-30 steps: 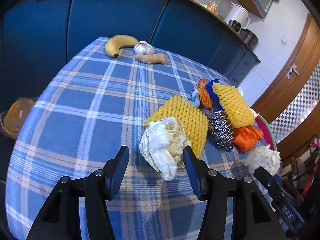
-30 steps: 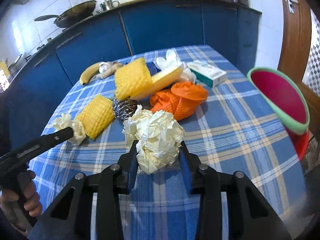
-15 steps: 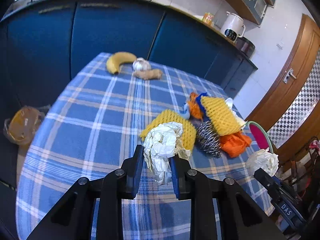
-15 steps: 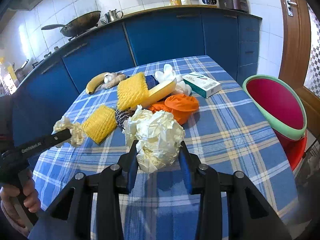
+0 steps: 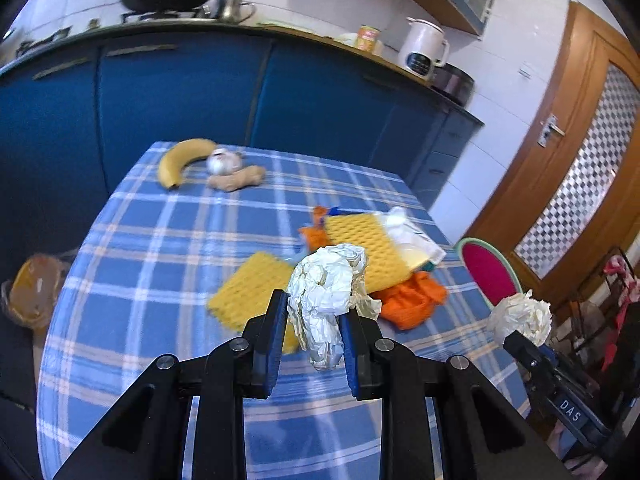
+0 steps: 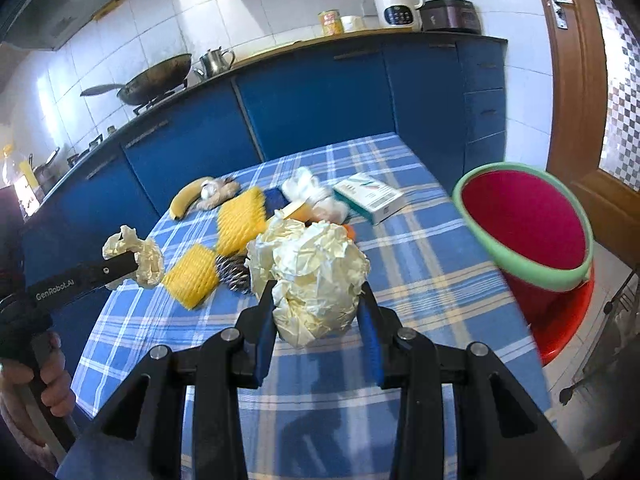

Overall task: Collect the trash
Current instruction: 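Carry both paper balls over the red bucket while the left tool opens to drop its ball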

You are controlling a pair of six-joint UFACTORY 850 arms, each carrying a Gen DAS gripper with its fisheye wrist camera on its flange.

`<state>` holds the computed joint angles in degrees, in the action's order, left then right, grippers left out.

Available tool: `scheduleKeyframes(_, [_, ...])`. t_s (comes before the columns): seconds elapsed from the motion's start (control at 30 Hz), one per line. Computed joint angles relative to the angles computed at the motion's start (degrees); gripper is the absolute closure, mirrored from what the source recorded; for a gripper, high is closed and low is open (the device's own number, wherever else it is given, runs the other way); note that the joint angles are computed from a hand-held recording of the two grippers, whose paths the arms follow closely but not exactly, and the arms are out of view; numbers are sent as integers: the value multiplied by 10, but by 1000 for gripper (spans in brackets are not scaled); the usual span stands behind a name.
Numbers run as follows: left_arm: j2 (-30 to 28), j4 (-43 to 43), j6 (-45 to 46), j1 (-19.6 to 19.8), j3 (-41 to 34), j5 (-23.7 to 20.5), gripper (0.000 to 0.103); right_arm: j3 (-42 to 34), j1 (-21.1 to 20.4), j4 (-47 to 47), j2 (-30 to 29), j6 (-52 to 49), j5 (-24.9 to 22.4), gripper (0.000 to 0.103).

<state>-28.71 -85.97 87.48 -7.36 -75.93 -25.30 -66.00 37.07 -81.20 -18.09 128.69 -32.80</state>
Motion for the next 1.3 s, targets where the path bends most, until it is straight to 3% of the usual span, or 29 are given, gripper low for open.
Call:
scheduleKeyframes(0.37, [-17,53,-27,-57,-48,-1,77,57,-28,14,61,-6,-46,62])
scheduleKeyframes(0.77, [-52,127,-80,-133,-117,-10,77,120,-78,46,128,-33,-66,62])
scheduleKeyframes(1.17, [-152,258,-184,-213,-241,1,77,170,-122,51,171,-19,-74,62])
scheduleKeyframes(1.3, [-202,319,-244,-230,-303,-19,77,183,-136,56,177,-10,-65,62])
